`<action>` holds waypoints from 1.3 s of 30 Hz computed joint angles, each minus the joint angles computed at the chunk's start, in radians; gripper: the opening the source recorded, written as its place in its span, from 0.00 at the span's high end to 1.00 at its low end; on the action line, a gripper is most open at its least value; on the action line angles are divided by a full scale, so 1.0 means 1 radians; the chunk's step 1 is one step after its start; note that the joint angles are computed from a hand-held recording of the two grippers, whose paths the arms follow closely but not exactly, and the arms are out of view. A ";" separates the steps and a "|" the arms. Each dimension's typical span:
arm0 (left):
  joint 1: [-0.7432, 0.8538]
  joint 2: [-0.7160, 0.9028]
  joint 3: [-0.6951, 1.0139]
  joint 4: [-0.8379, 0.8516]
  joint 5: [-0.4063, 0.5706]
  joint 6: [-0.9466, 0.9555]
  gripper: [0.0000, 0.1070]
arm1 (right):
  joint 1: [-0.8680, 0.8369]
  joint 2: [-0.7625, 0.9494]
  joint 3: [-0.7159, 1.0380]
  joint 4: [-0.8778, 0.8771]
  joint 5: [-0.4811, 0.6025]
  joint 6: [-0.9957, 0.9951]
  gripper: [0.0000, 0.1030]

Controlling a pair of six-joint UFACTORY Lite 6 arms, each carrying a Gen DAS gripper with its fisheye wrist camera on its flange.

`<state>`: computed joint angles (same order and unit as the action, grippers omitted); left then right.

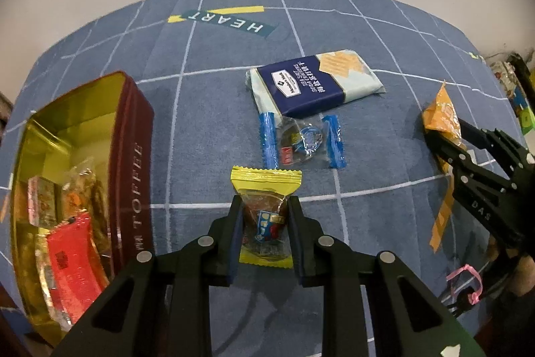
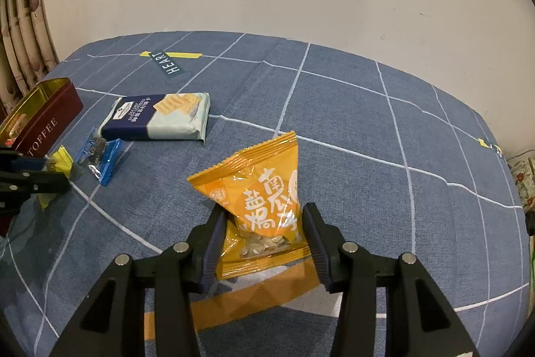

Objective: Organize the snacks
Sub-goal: 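Grasp the orange bag with the right gripper while the left gripper grasps the yellow-wrapped candy, then carry the yellow candy with the left gripper into the tin and release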

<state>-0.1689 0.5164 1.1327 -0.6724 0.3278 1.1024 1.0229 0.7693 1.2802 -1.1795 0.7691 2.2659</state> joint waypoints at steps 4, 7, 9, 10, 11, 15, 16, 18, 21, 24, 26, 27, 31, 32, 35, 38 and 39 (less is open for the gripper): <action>0.016 -0.023 -0.012 -0.012 0.024 0.019 0.80 | 0.001 0.006 0.007 0.004 0.002 -0.004 0.53; 0.027 -0.043 -0.022 -0.016 0.042 0.029 0.80 | 0.001 0.006 0.008 0.005 0.003 -0.005 0.53; 0.033 -0.059 -0.030 -0.027 0.051 0.043 0.80 | 0.001 0.007 0.009 0.005 0.003 -0.006 0.53; 0.038 -0.071 -0.036 -0.036 0.059 0.053 0.80 | 0.001 0.007 0.009 0.005 0.003 -0.006 0.53; 0.042 -0.079 -0.039 -0.038 0.066 0.057 0.80 | 0.001 0.008 0.010 0.006 0.003 -0.007 0.53; 0.055 -0.105 -0.038 -0.035 0.098 0.057 0.80 | -0.001 0.005 0.007 0.003 0.001 -0.007 0.53; 0.060 -0.118 -0.039 -0.043 0.110 0.065 0.80 | -0.001 0.006 0.007 0.003 0.001 -0.006 0.53; 0.067 -0.137 -0.039 -0.050 0.123 0.074 0.80 | -0.001 0.006 0.009 0.005 0.002 -0.009 0.53; 0.073 -0.171 -0.047 -0.057 0.125 0.085 0.80 | -0.002 0.005 0.007 0.003 0.001 -0.008 0.53; 0.082 -0.183 -0.036 -0.062 0.140 0.089 0.80 | -0.003 0.003 0.003 0.000 0.000 -0.007 0.53; 0.094 -0.183 -0.020 -0.055 0.157 0.078 0.80 | -0.006 0.000 -0.003 -0.004 -0.003 -0.005 0.53; 0.101 -0.182 -0.013 -0.052 0.162 0.073 0.80 | -0.005 0.000 -0.003 -0.004 -0.002 -0.006 0.53; 0.144 -0.167 0.036 -0.031 0.185 0.052 0.79 | -0.004 0.000 -0.002 -0.003 -0.002 -0.006 0.53; 0.154 -0.160 0.051 -0.021 0.187 0.043 0.79 | -0.005 0.000 -0.002 -0.003 -0.002 -0.005 0.53; 0.189 -0.141 0.094 -0.004 0.202 0.027 0.80 | -0.004 0.001 -0.001 -0.002 -0.001 -0.006 0.53; 0.221 -0.114 0.142 0.019 0.203 0.006 0.79 | -0.003 0.002 0.001 0.000 0.000 -0.008 0.53; 0.231 -0.107 0.155 0.022 0.210 0.004 0.79 | -0.004 0.001 -0.001 -0.001 -0.001 -0.007 0.53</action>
